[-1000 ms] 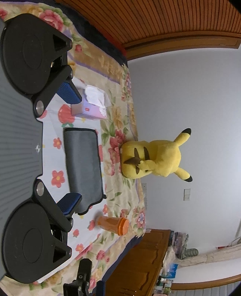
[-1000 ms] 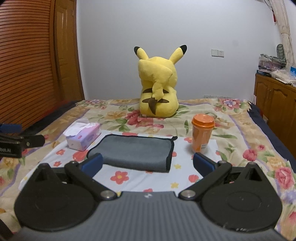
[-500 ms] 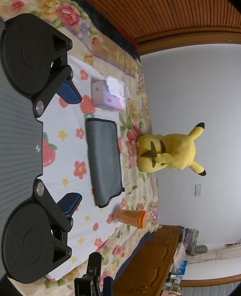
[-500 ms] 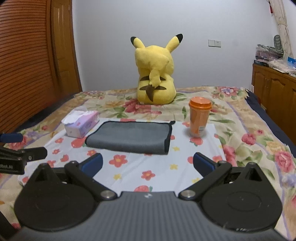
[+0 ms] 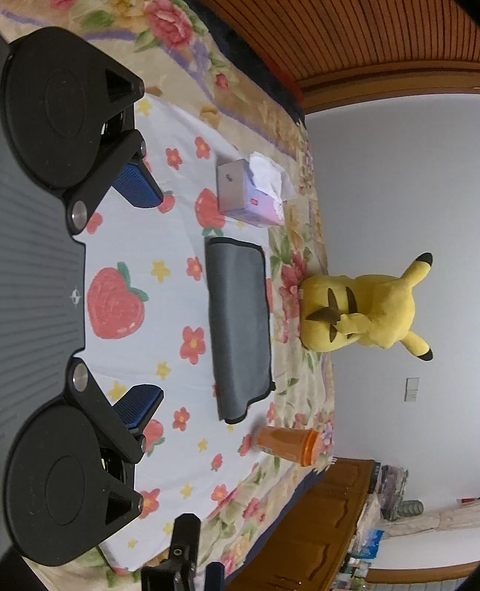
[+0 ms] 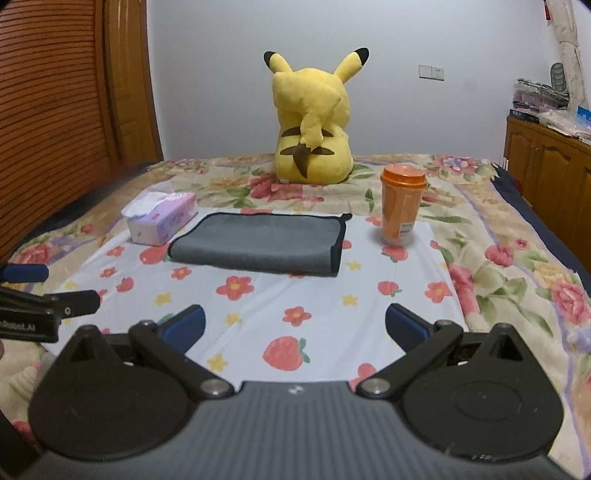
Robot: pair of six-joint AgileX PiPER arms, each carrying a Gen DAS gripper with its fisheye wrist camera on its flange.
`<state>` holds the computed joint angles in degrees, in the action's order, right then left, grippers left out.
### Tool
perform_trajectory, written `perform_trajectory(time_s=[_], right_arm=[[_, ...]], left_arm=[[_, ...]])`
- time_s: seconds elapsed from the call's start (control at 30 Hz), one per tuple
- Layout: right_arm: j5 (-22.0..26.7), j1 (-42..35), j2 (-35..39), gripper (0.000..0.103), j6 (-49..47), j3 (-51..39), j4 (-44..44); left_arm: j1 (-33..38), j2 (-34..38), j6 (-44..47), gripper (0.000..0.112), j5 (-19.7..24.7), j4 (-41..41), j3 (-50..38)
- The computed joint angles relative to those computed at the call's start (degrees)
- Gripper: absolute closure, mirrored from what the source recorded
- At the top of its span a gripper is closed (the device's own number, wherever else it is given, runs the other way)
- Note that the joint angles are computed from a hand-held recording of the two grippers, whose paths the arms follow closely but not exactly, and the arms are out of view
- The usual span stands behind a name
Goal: Fold towel
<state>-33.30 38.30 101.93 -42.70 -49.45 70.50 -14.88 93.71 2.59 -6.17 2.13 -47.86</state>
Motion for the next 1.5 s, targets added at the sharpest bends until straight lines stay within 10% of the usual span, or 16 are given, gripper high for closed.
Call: perform_trajectory(time_s=[1.5], right_arm=[[-9.8, 2.9, 1.5, 0.0, 6.7, 2.8, -4.4]], left_arm=[[0.7, -5.1, 2.0, 0.009, -17.9, -4.6, 10.5]])
